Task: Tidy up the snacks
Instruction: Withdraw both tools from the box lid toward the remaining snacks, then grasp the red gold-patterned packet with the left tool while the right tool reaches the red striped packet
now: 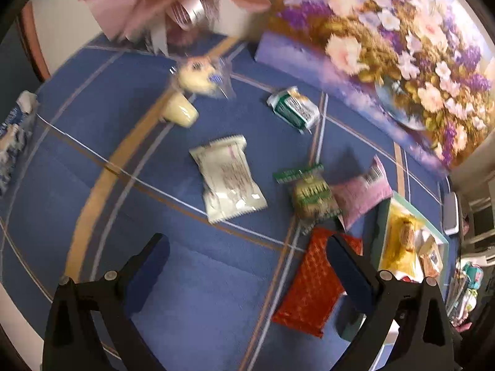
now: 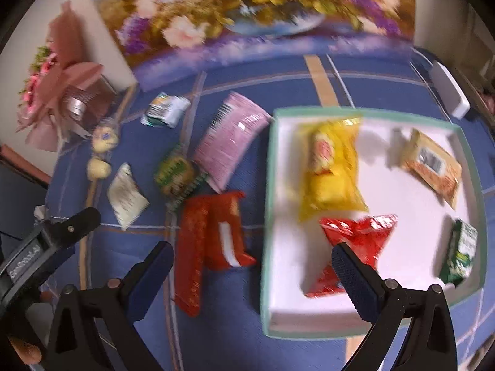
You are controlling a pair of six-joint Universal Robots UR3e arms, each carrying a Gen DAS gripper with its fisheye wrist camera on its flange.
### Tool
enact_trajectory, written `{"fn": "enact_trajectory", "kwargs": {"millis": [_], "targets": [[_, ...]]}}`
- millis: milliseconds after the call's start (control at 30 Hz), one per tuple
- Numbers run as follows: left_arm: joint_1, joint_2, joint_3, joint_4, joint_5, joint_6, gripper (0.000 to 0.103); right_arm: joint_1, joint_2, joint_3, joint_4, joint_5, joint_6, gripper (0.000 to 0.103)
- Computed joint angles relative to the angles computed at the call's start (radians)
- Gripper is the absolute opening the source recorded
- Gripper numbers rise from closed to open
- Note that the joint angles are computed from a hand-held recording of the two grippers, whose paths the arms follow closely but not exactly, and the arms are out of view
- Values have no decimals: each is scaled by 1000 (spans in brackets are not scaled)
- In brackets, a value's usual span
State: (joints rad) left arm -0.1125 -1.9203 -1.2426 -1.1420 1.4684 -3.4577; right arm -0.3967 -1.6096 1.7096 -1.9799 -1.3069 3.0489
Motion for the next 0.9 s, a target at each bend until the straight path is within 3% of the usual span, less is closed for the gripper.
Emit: {"fn": "enact_trajectory", "kwargs": {"millis": [333,533,767,900], "targets": [[-57,-88,75,-59,-47,24,101,-21,16,-49,77,-121,28,103],[-77,-135,110,-75,-108,37,99,-46,16,-60,104,-118,29,102],[-83,-185,115,-83,-184,40,85,-82,17,-56,115,-106,35,102],[-80,-211,109,-84,-224,47,67,-84,16,-56,113,-103,38,102]]}}
